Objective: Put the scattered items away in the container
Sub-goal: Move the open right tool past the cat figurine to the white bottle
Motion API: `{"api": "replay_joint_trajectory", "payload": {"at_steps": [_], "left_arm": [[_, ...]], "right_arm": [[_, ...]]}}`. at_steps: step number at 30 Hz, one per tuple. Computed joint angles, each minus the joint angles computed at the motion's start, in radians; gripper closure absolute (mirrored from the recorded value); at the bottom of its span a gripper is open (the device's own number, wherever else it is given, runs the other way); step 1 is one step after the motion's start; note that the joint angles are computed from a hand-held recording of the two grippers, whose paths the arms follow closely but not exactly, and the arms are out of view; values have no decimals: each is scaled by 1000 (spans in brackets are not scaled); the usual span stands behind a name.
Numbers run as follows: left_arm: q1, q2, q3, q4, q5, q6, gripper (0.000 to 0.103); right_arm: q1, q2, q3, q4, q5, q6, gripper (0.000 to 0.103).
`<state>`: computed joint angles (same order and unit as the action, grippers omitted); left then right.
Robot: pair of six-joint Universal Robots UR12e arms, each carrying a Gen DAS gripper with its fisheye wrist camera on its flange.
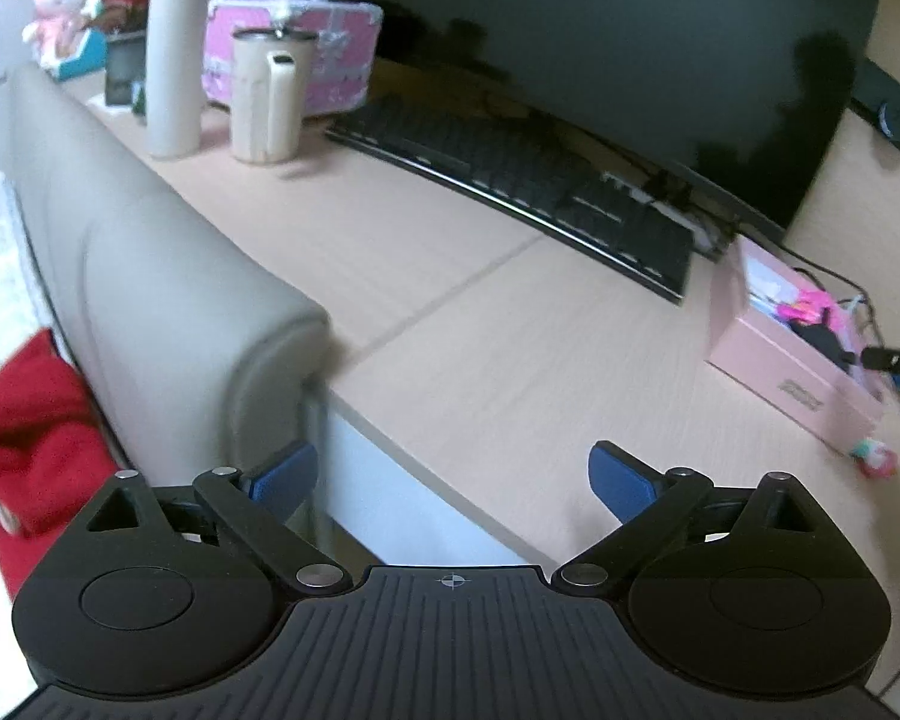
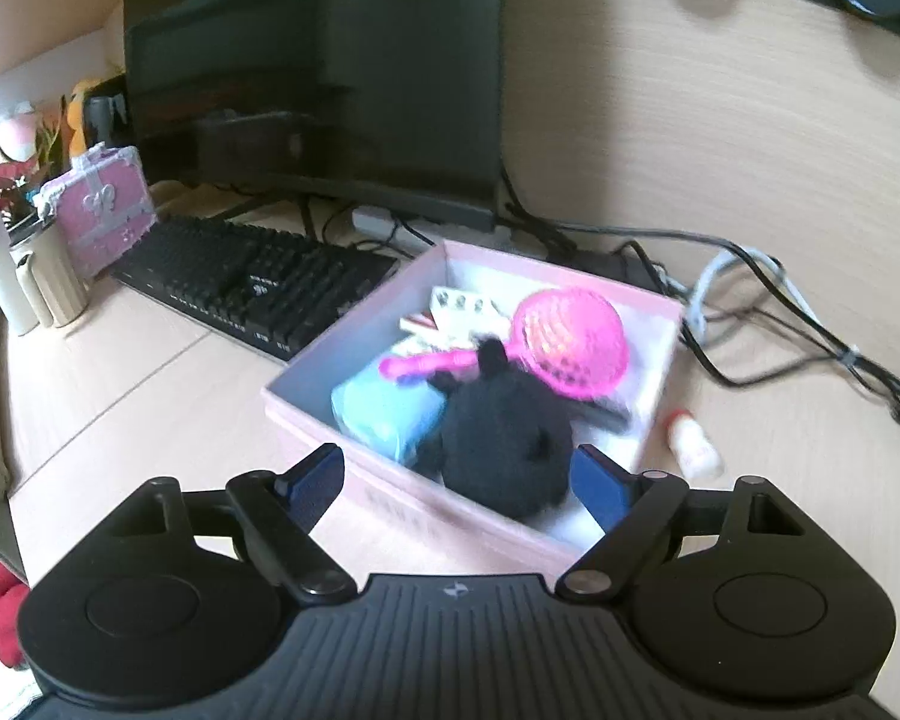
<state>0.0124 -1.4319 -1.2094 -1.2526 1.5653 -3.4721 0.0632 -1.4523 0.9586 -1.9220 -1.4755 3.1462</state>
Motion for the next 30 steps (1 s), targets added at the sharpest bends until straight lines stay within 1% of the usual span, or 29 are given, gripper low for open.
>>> {"api": "replay_joint_trajectory", "payload": {"at_steps": [4, 6, 10, 13, 15, 18, 19, 20, 21, 23, 25, 26, 27, 28, 30], "left_arm": [[-37, -24, 22, 7, -49, 23, 3], [-63, -47, 42, 20, -70, 65, 2], [-124, -104, 99, 31, -86, 148, 2], [-166, -146, 144, 32, -97, 203, 2], [-192, -173, 178, 18, -102, 236, 2], [-219, -198, 211, -2, -116, 281, 2], [-227, -206, 223, -14, -119, 296, 2], [-236, -216, 238, -29, -120, 309, 2], [-243, -225, 251, -43, -120, 320, 2], [-254, -240, 271, -71, -118, 347, 2], [-263, -251, 287, -93, -108, 363, 2], [-267, -256, 294, -103, -103, 366, 2], [-270, -260, 300, -114, -102, 367, 2], [-272, -262, 305, -124, -101, 369, 2], [-276, -267, 312, -139, -98, 376, 2]], "right_arm": [[-9, -72, 95, -52, -41, -37, 17], [-18, -106, 142, -84, -70, -56, 16], [-43, -152, 208, -123, -123, -83, 16], [-76, -171, 236, -133, -122, -63, 16], [-98, -176, 248, -136, -101, -59, 17], [-124, -179, 257, -132, -41, -106, 26], [-127, -176, 259, -130, -27, -132, 33], [-128, -172, 257, -122, -19, -157, 44], [-127, -165, 252, -108, -12, -177, 48], [-125, -150, 244, -96, 2, -197, 49], [-116, -135, 245, -115, -12, -211, 48], [-114, -128, 245, -117, -20, -217, 41], [-113, -120, 242, -113, -23, -219, 38], [-114, -114, 240, -107, -21, -218, 38], [-120, -110, 240, -91, -2, -212, 48]]}}
